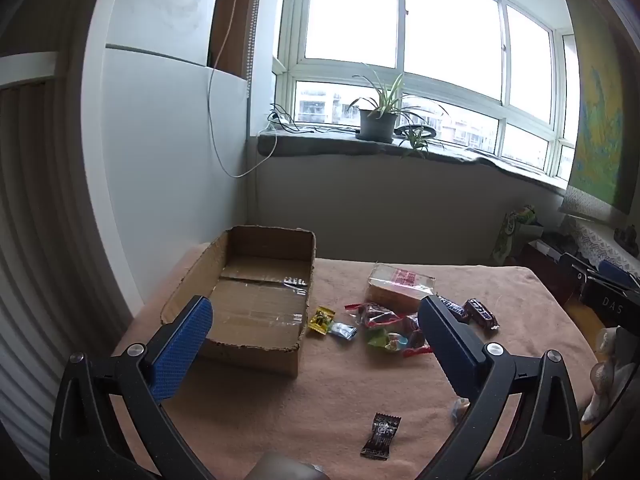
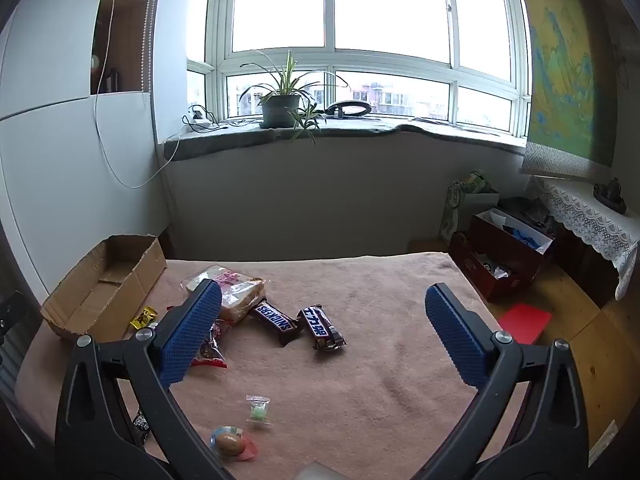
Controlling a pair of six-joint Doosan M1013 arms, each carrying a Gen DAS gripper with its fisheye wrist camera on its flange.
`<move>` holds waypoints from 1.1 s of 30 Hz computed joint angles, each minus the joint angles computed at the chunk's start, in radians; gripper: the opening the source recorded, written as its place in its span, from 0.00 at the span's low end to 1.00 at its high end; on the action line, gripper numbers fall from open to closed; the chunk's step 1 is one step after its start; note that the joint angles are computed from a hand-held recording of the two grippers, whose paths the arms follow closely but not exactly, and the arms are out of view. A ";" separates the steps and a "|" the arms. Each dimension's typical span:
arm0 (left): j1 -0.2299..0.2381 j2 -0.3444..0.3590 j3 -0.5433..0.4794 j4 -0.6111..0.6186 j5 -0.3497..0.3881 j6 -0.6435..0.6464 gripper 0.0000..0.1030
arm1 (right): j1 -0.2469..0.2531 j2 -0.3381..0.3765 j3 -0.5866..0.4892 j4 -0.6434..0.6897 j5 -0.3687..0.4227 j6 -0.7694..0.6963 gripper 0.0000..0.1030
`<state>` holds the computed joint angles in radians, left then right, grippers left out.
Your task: Organize snacks
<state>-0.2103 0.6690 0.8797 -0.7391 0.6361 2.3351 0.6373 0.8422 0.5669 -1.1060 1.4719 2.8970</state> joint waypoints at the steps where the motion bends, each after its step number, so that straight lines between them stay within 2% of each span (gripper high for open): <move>1: 0.001 0.002 -0.004 -0.004 0.010 -0.005 0.99 | 0.001 0.001 -0.002 0.000 0.003 -0.007 1.00; 4: 0.012 0.008 -0.010 -0.040 0.037 -0.015 0.99 | 0.003 0.002 -0.005 -0.007 0.006 -0.013 1.00; 6: 0.012 0.030 -0.050 0.021 0.064 -0.078 0.99 | 0.003 0.003 -0.007 -0.008 0.006 -0.019 1.00; 9: 0.004 0.008 -0.013 0.024 0.022 -0.046 0.99 | 0.005 0.002 -0.004 -0.011 0.002 -0.017 1.00; 12: 0.001 0.003 -0.001 0.025 0.013 -0.042 0.99 | 0.006 -0.007 0.008 -0.018 -0.004 -0.012 1.00; 33: -0.002 0.007 -0.008 0.032 0.017 -0.044 0.99 | 0.007 0.003 -0.013 -0.022 0.001 -0.026 1.00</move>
